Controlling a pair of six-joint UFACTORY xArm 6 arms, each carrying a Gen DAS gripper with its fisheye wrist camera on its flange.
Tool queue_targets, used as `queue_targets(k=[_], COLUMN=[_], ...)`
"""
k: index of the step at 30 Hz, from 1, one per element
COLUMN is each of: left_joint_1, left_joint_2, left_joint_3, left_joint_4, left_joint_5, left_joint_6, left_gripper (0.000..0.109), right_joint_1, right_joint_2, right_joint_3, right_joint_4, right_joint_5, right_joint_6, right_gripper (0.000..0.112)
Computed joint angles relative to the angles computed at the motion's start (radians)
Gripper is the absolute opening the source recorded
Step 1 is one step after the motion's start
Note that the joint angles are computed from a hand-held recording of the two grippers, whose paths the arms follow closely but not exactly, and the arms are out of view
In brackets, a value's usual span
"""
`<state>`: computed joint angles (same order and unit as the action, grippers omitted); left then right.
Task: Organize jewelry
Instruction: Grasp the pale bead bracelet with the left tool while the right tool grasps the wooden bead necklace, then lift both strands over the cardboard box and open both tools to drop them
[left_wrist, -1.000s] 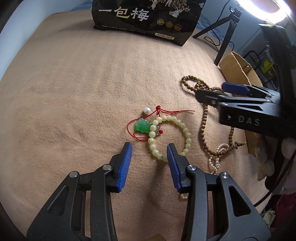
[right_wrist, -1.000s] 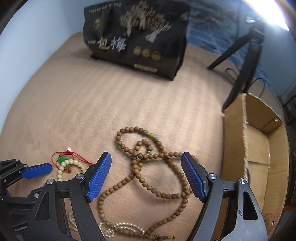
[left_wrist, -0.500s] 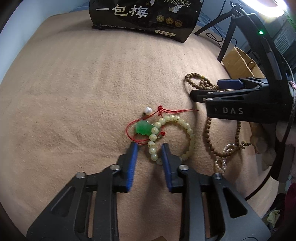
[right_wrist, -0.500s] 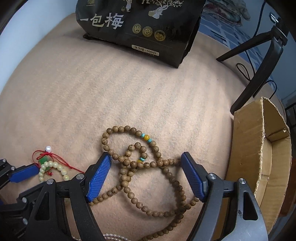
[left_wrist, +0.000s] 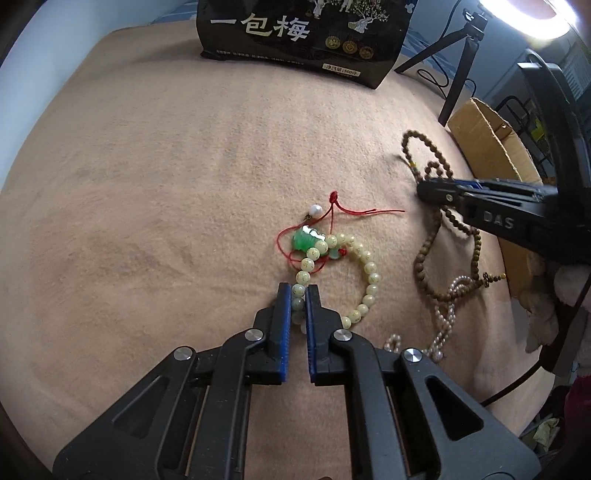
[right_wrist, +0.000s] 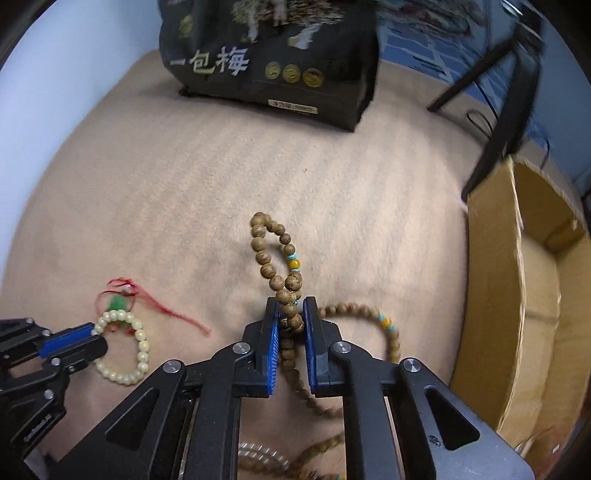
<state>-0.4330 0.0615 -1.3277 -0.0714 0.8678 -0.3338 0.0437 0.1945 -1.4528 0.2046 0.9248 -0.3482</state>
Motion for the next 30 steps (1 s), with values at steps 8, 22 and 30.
queue_targets(k=[8,22,30], left_joint_1=[-0.004,-0.005,-0.028], left_joint_2=[-0.064,-0.188,-0.228], left_joint_3=[0.032,0.074,0.064], left_joint_4=[0.025,0.0,-0.008], left_joint_5=[-0.018,-0.077,-0.091], left_joint_6=[-0.027,-0.048,-0.051], left_gripper=[0.005,0.005,0.005], right_joint_1=[-0.031,-0.062,-0.103], right_joint_2=[-0.14,-0.352,-0.396], right_joint_3=[0.139,0.205,0.147], right_joint_4=[0.137,0.261,0.284], right_joint_5=[-0.009,0.011,0.045], right_joint_6=[-0.048,-0.114,-0.142], right_gripper=[0.011,0.011,0.011])
